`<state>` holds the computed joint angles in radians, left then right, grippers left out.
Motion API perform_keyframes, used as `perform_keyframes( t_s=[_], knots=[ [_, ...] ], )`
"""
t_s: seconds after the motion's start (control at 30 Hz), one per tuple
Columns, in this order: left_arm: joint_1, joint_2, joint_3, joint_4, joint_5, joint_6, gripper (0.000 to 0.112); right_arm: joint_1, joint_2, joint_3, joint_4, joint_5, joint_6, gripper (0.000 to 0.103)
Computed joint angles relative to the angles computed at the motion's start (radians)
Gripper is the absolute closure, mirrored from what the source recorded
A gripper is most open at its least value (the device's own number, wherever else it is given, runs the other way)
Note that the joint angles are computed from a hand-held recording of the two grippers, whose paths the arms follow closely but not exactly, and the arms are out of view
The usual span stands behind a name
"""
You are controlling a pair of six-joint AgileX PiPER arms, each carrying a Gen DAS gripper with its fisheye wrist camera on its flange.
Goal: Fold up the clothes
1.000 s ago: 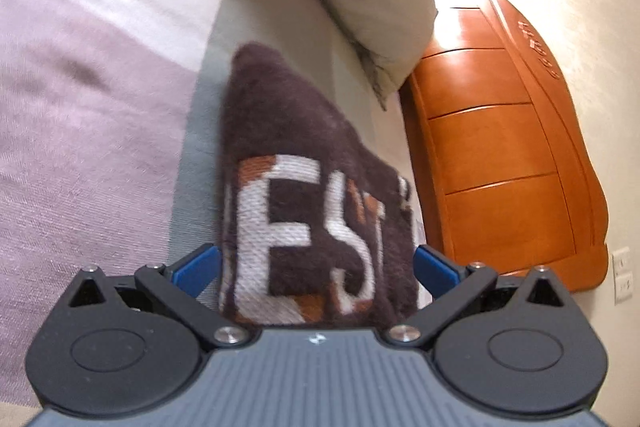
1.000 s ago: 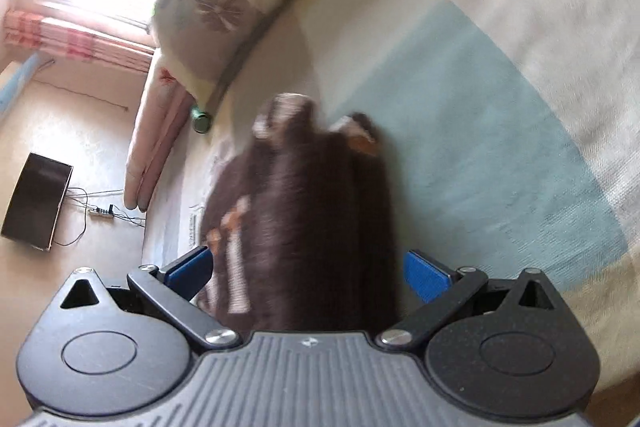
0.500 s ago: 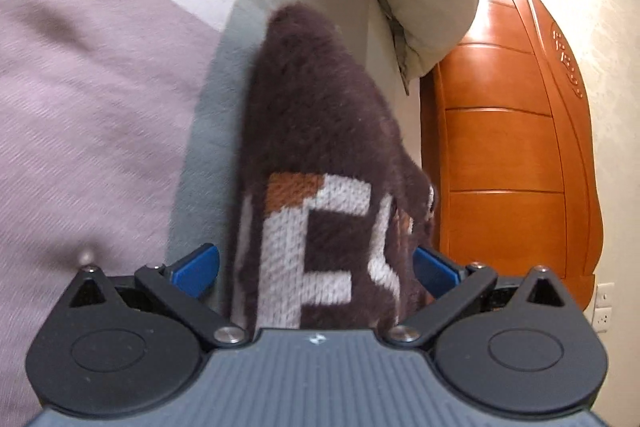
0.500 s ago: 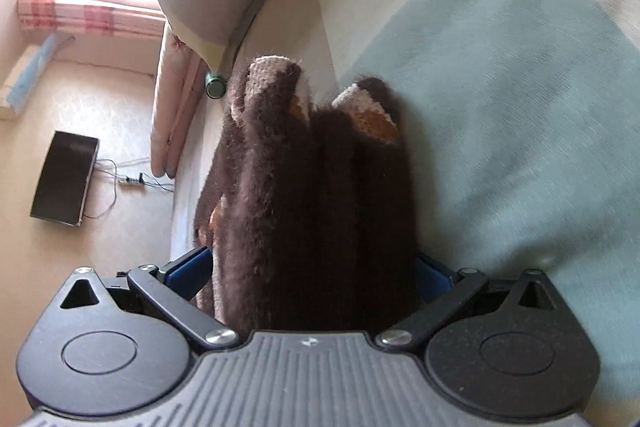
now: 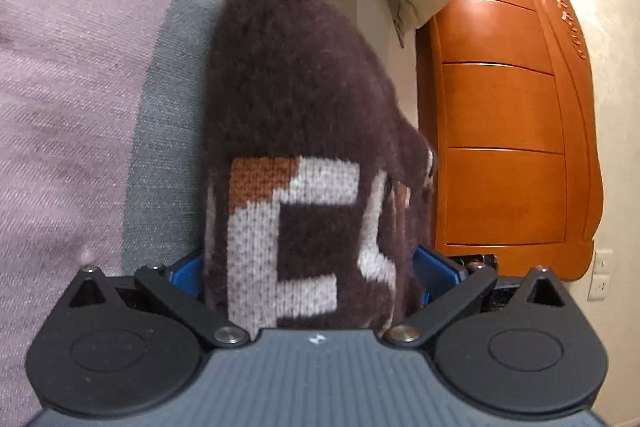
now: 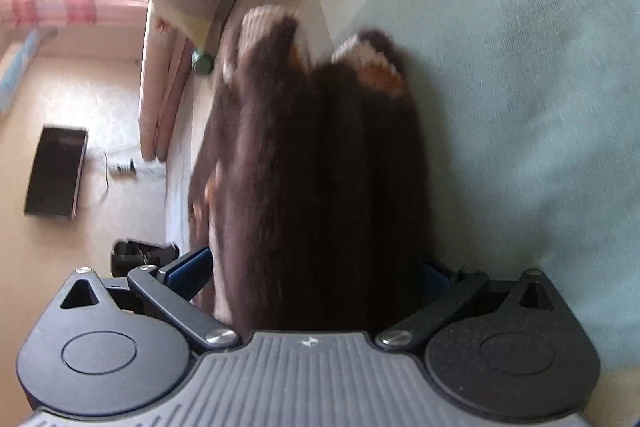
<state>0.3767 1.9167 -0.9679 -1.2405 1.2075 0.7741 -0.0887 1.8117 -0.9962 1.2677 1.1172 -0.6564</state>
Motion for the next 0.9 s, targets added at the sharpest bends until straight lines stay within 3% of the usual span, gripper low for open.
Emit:
perform_keyframes(
  t_s=[0.47, 0.7, 0.9],
  knots=[
    [-0.074, -0.021, -0.015, 0.006, -0.032, -0.067, 0.011, 0.051, 0.027, -0.011, 0.087, -0.047, -0.012, 0.000],
    [-0.096, -0.082, -0.033, -0.019, 0.004, -0.080, 0.011, 0.037, 0.033, 0.036, 0.232, 0.007, -0.098, 0.000],
    [-0.133, -0.110, -0.083, -0.002, -0.001, -0.154, 0.011, 0.057, -0.020, 0.010, 0.206, -0.029, -0.055, 0.000]
  ],
)
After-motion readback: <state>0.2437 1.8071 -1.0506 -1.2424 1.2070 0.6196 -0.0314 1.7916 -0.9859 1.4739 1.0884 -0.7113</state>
